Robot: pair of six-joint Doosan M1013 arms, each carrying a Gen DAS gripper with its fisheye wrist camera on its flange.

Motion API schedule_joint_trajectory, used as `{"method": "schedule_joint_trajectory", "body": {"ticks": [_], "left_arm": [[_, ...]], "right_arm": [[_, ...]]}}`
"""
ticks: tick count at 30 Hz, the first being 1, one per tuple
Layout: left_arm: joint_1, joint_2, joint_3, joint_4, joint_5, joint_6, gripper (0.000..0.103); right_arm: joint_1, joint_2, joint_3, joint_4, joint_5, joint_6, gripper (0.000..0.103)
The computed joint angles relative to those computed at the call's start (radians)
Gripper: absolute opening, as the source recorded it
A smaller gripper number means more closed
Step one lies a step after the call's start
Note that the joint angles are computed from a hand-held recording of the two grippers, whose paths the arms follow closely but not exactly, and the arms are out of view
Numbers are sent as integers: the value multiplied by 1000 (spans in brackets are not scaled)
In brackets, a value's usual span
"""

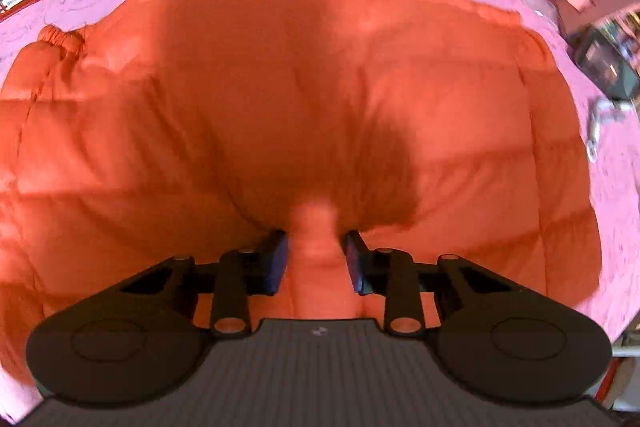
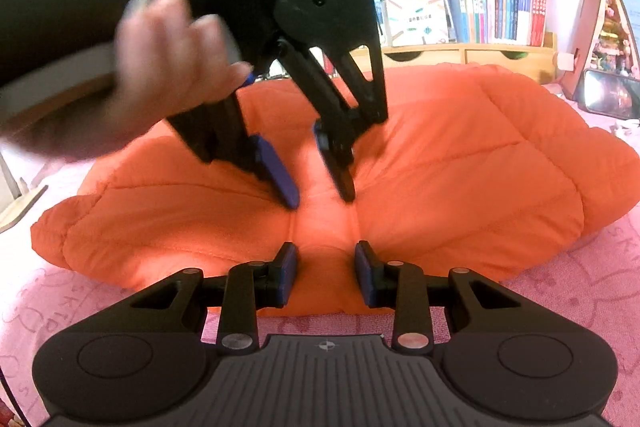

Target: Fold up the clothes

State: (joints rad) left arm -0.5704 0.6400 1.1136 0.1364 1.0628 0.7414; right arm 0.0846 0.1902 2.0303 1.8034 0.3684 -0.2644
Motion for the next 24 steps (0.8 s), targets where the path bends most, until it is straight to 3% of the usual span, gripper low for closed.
{"method": "schedule_joint_trajectory", "body": {"ticks": [5, 13, 18, 24], "left_arm": [[11, 28, -46, 10, 23, -20, 30], [34, 57, -81, 59, -11, -96, 29], [45, 92, -119, 139, -19, -141, 24], [69, 139, -206, 101, 11, -107, 21]], "right_arm": [[-1, 1, -7, -29, 5, 30, 33], [-26, 24, -44, -95, 31, 89, 33], [-26, 27, -45, -91, 35, 83, 33], [-27, 30, -46, -86, 40, 76, 33]]}}
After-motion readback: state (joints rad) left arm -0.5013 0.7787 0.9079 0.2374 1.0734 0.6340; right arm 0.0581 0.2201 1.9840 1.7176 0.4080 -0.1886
